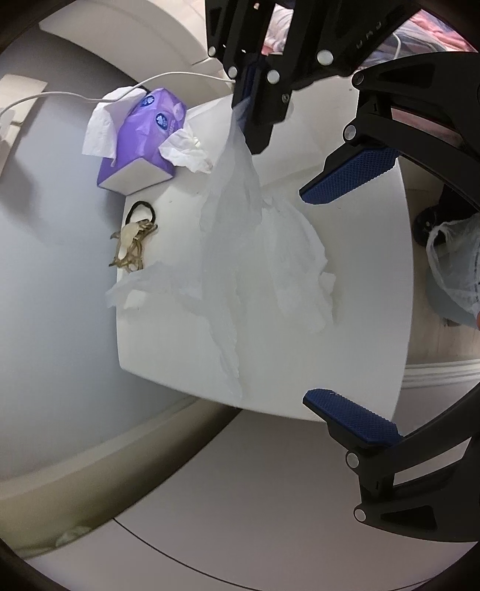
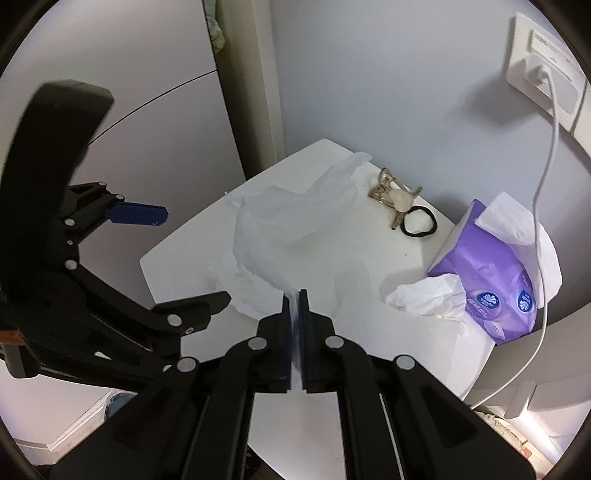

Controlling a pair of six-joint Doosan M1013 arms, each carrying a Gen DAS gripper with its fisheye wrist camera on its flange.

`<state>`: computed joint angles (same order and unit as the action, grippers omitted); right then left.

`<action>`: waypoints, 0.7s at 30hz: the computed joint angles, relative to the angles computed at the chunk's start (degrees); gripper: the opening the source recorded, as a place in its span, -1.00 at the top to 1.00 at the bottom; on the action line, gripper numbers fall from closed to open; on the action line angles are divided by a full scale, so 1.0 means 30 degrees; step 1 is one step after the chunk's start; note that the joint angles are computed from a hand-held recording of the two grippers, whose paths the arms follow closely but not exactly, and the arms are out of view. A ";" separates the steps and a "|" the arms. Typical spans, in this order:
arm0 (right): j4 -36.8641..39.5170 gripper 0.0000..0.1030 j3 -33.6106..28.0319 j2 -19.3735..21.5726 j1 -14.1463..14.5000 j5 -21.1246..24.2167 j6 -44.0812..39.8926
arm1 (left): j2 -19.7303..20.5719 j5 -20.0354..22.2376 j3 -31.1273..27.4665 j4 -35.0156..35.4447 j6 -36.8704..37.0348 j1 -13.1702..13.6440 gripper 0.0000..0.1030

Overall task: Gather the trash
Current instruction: 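Close the right tool on the crumpled white tissues and lift them, then grasp the tissues with the left tool beside the right tool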

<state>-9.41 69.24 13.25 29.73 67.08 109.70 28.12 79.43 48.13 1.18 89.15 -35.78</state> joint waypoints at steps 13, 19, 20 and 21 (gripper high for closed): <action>0.0608 0.90 0.0490 0.0006 -0.0261 -0.0450 0.0330 | 0.0488 -0.0131 0.0342 0.0039 0.0298 0.0126 -0.89; 0.0737 0.90 0.0417 0.0162 -0.0294 -0.0647 0.0413 | 0.0633 -0.0140 0.0545 -0.0232 0.0131 0.0249 -0.89; 0.0751 0.90 0.0398 0.0185 -0.0294 -0.0665 0.0418 | 0.0641 -0.0189 0.0580 -0.0234 0.0119 0.0250 -0.89; 0.0762 0.90 0.0382 0.0205 -0.0290 -0.0687 0.0427 | 0.0634 -0.0285 0.0642 -0.0179 0.0057 0.0246 -0.89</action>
<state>-7.12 70.38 13.86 28.86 65.02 110.98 30.02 78.58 50.05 0.65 89.32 -35.04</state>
